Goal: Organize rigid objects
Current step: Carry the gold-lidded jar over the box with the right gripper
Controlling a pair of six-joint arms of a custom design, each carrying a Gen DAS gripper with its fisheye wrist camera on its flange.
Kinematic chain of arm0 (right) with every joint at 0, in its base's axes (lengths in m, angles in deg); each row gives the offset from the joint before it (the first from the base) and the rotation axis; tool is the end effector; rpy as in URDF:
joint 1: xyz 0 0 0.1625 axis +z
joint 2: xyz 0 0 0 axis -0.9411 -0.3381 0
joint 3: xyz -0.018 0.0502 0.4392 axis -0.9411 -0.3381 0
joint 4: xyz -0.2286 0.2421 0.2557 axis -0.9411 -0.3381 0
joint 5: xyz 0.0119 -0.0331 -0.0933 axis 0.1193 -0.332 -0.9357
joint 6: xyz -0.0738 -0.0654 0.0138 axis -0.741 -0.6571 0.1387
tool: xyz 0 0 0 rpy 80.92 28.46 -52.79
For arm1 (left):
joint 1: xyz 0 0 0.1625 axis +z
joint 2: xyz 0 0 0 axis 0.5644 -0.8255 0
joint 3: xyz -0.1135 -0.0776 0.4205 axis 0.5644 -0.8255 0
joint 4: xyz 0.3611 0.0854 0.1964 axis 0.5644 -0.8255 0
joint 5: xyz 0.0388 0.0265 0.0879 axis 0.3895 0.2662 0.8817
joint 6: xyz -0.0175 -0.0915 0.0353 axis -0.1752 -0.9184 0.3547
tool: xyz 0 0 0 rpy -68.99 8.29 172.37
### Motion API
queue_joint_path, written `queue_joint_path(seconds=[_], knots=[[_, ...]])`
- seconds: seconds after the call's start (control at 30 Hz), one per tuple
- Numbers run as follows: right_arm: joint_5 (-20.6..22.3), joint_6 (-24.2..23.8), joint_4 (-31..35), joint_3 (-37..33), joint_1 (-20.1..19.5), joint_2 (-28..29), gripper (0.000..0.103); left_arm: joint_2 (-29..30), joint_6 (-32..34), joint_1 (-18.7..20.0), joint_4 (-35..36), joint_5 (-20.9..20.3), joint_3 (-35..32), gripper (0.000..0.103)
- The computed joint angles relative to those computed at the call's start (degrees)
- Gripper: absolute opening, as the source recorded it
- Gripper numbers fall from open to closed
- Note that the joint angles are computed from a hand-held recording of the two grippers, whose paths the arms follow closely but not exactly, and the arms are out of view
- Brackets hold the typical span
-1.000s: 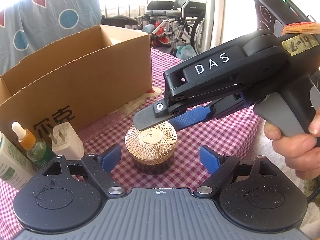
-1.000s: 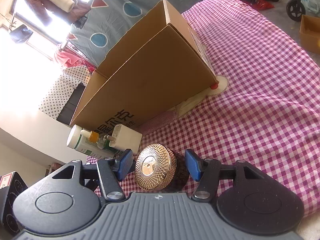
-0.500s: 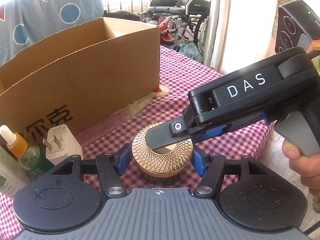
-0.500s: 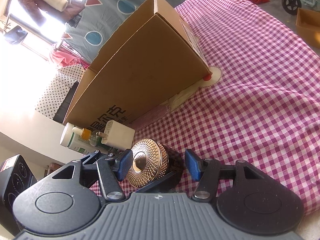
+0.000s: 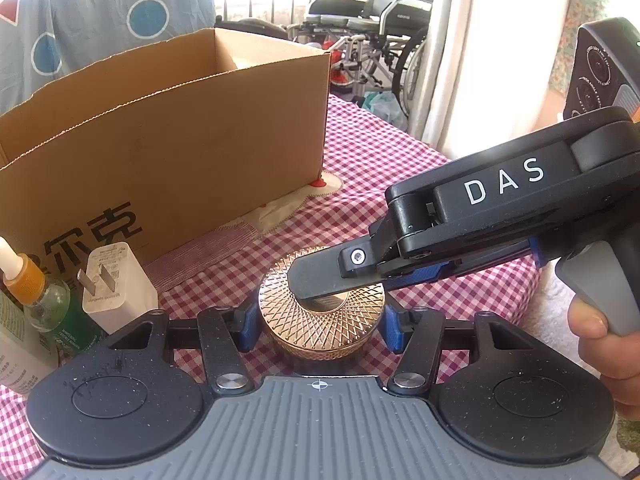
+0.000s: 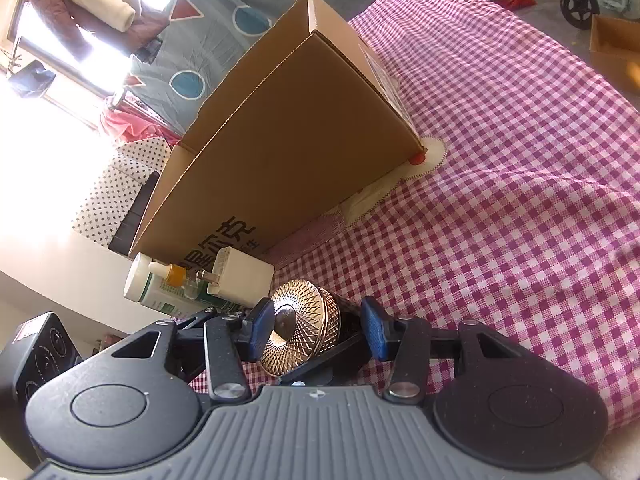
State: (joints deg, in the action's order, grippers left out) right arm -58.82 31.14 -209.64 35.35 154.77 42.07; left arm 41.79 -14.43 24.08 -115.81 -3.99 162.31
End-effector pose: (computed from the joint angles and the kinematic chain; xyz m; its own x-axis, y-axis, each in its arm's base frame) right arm 0.0723 -0.7893 0.1556 -0.9741 -0.2253 -0.0186 -0.2005 0.8990 -0.3893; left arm -0.2247 -0.7358 0.0445 -0.7028 0.3323 -0.6291 0.6411 0.6791 -0.3575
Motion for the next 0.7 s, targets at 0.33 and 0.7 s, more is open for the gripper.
queue_joint_path(seconds=[0.33, 0.7], knots=[[-0.2, -0.8, -2.8, 2.2, 1.1, -1.3, 0.051, -1.3, 0.8, -1.2, -4.1, 0.1, 3.0, 0.057], [1.1, -1.4, -4.7, 2.8, 1.7, -1.5, 0.05, -1.9, 0.8, -1.8, -8.4, 0.2, 4.9, 0.057]])
